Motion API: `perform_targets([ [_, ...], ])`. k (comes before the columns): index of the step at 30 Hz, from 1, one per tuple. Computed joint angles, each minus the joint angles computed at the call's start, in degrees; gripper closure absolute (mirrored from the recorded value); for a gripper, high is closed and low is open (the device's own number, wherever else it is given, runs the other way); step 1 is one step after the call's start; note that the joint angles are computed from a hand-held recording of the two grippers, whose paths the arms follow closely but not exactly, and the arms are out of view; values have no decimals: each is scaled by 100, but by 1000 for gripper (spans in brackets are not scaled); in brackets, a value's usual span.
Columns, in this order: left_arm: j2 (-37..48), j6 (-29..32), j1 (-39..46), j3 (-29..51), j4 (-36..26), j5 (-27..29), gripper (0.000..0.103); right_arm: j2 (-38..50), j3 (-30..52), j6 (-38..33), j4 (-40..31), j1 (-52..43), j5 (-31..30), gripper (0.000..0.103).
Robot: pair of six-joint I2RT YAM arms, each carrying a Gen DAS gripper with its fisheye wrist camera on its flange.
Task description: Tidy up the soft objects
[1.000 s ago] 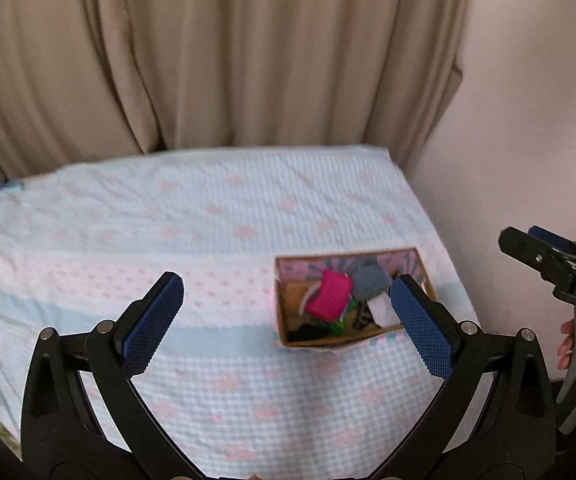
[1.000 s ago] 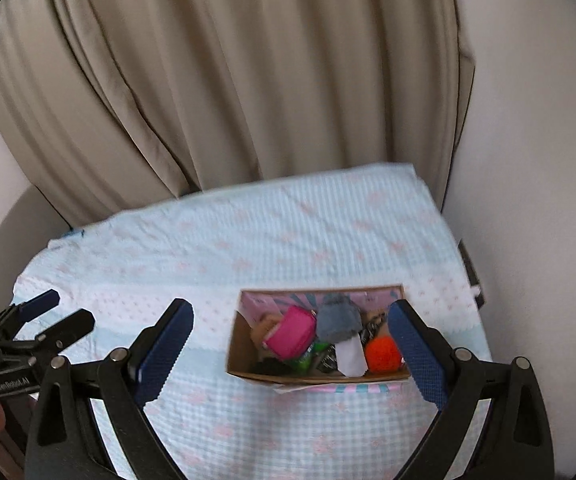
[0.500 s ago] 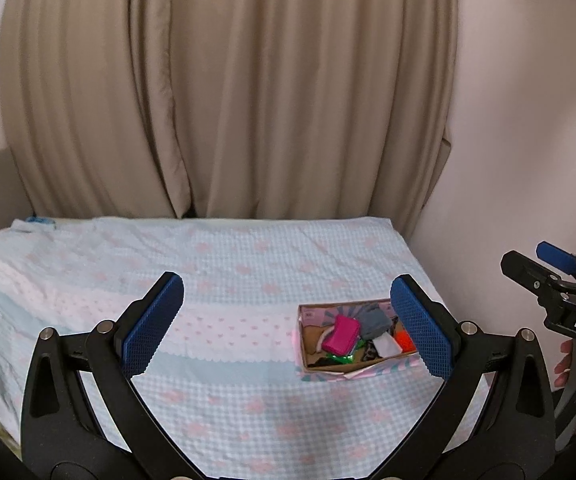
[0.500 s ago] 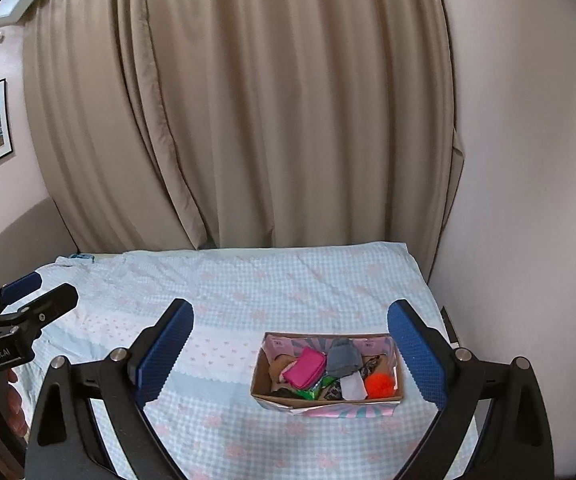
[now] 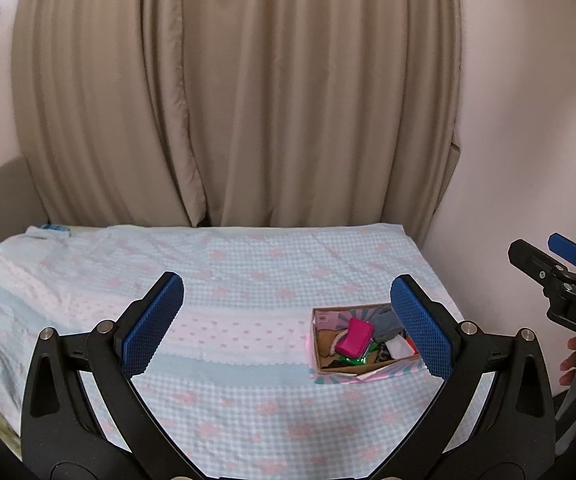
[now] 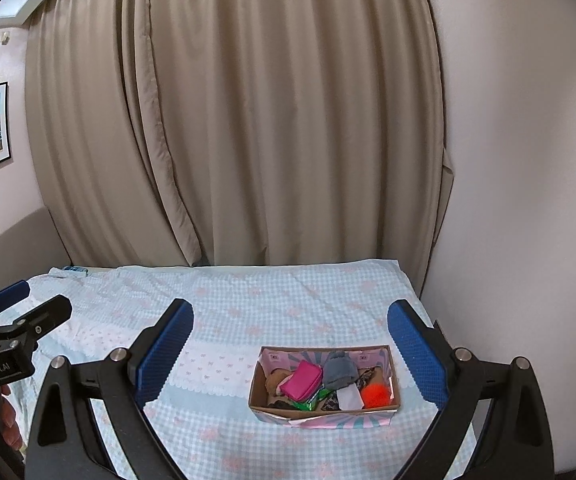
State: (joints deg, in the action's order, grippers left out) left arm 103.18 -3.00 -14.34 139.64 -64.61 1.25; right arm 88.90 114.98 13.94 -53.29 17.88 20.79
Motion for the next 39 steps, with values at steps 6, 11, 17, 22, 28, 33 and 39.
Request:
perform_targets([
  [6,65,-59,-21,62,54,-39,0,39,43,-134,40,-45,-31,6],
  [11,54,-47,-65,30,173,-78,0,79,98,-152,30,-110,-76,6],
  [17,12,-36,-109,-26,286,-87,0,123,175,-134,-39,-188,-93,6],
  [22,10,-39,-112,-30,313,-49,0,143,247,-130,-113,-178,-47,6],
  [28,53,-13,-91,41,280,-34,0,176,323,-109,-184,-144,14,6],
  [33,45,-24,-78,13,329,-2,0,217,406,-132,-219,-106,79,6],
  [39,-17,-6,-74,-101,410,21,0,248,463,-133,-252,-96,95,6],
])
